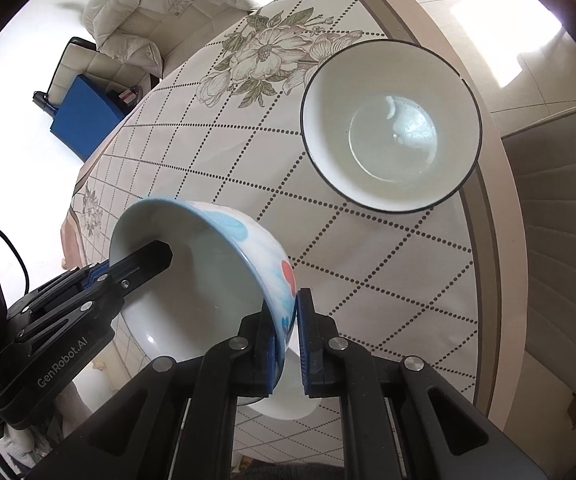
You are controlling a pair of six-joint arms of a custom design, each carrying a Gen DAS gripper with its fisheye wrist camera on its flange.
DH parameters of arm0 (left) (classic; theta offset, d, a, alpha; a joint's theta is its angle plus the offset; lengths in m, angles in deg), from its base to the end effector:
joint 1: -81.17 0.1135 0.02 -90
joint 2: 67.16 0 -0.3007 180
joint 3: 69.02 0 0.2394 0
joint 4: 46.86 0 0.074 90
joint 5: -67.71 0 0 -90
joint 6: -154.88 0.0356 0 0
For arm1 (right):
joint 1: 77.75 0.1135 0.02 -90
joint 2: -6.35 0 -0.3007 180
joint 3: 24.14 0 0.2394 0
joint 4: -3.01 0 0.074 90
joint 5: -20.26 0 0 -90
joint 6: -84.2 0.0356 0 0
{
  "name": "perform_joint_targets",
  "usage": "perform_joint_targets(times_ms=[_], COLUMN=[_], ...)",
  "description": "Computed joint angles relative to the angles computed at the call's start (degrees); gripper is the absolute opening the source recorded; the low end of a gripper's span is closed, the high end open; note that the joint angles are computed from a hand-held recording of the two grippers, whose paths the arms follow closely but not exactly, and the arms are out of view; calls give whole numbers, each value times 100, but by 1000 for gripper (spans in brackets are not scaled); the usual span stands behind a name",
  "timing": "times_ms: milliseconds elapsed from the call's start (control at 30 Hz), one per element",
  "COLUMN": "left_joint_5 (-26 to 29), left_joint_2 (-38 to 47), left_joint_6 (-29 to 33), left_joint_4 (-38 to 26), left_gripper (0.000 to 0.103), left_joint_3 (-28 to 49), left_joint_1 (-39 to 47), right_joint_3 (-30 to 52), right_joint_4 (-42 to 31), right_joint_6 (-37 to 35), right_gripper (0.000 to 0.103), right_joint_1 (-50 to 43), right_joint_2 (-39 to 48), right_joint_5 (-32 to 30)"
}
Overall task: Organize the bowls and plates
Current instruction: 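Carry the blue-rim bowl with both tools into the plain white bowl, then open both tools to release the blue-rim bowl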
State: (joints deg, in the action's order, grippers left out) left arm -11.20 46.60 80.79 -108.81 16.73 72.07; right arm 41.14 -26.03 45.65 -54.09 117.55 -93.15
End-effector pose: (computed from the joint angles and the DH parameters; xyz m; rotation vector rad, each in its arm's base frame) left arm 0.3471 -0.0625 0.1673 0.6745 3.0409 -0.3018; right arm 0.2901 0.1426 0.1189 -0.6429 -2.9414 -0.7365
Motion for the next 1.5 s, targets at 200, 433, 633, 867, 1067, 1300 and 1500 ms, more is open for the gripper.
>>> perform_joint_targets(times_ms=[200, 433, 633, 867, 1067, 1300, 1500], left_joint_5=[-50, -258, -602, -954, -998, -983, -957], left_joint_2=[-474, -494, -355, -199, -270, -578, -966], left_joint_6=[306, 541, 602, 512, 330, 280, 135], left_joint_4=[117, 516, 901, 1297, 1344, 1274, 1158], left_gripper=[10, 10, 10, 10, 11, 14, 14], left_joint_3=[-819, -1620, -2024, -2341, -2398, -2480, -2502], left_joint_1=[200, 368, 279, 16, -71, -20, -85], right_joint_3=[-528, -1015, -1107, -909, -655, -548, -683], right_joint_4=[8, 571, 940, 912, 630, 171, 127], right_joint_6=[463, 1145, 1426, 1487, 1478, 1149, 1026], right_gripper=[11, 11, 11, 11, 12, 18, 18], right_joint_1=[576, 1281, 1577, 1722, 1746, 1692, 1586], right_joint_2=[-594, -439, -56, 342, 446, 286, 30], right_joint_5=[132, 145, 137, 134, 103, 18, 67])
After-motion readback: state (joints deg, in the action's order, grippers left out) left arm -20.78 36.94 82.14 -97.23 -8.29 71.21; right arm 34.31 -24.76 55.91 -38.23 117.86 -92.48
